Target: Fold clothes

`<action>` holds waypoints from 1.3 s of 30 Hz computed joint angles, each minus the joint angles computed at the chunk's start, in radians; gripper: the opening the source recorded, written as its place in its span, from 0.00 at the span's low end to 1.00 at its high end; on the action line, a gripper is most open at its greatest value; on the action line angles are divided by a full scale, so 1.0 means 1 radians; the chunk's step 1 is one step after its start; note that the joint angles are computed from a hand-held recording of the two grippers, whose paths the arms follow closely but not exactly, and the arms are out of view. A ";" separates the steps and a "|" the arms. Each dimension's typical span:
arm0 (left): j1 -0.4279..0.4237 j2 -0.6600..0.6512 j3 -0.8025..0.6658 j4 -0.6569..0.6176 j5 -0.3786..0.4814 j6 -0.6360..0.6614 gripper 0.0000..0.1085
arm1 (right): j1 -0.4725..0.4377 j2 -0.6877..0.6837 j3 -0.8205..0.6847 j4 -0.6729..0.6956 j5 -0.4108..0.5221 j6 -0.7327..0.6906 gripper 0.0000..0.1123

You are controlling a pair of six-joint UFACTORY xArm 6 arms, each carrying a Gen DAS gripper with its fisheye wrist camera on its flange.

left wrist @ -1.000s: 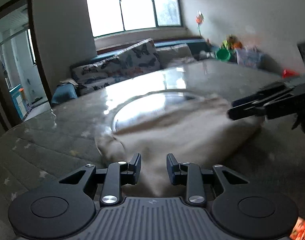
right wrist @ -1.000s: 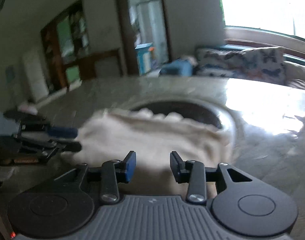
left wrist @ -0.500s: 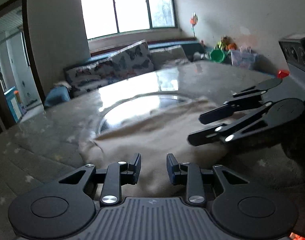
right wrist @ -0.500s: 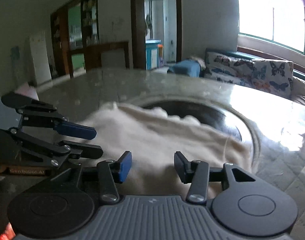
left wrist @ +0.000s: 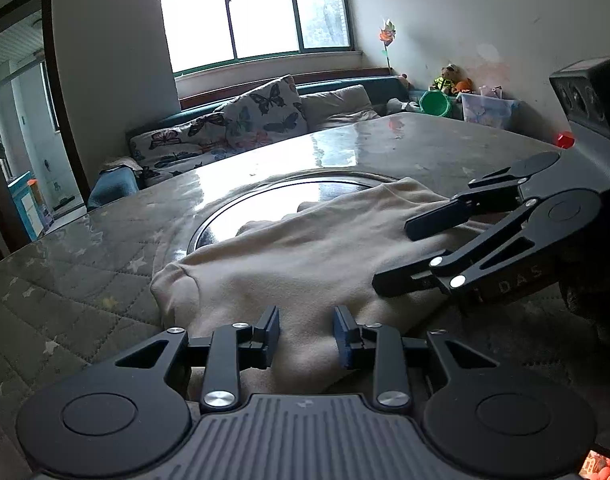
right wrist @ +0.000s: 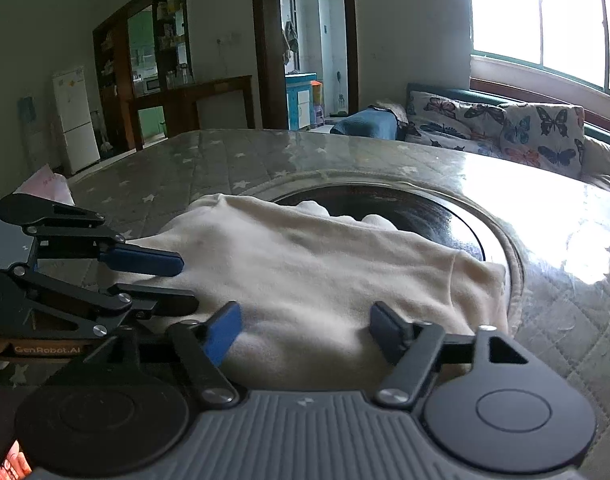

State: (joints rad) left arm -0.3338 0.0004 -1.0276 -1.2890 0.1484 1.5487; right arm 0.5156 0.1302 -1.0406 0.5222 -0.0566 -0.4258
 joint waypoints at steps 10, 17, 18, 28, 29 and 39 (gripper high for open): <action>0.010 -0.009 0.004 -0.047 -0.001 0.001 0.42 | -0.023 0.000 0.008 -0.177 0.021 0.152 0.91; 0.048 -0.035 -0.005 -0.131 0.020 0.036 0.53 | -0.033 -0.001 0.009 -0.247 0.038 0.212 0.92; 0.055 -0.032 -0.014 -0.155 0.014 0.051 0.56 | -0.033 -0.002 0.009 -0.247 0.041 0.213 0.92; 0.105 0.033 -0.072 -0.139 -0.099 -0.092 0.77 | -0.037 -0.002 0.005 -0.257 0.059 0.223 0.92; 0.108 0.037 -0.075 -0.151 -0.108 -0.088 0.79 | -0.037 -0.002 0.005 -0.255 0.060 0.222 0.92; 0.120 0.051 -0.080 -0.196 -0.128 -0.084 0.93 | -0.033 -0.003 0.004 -0.219 0.063 0.194 0.92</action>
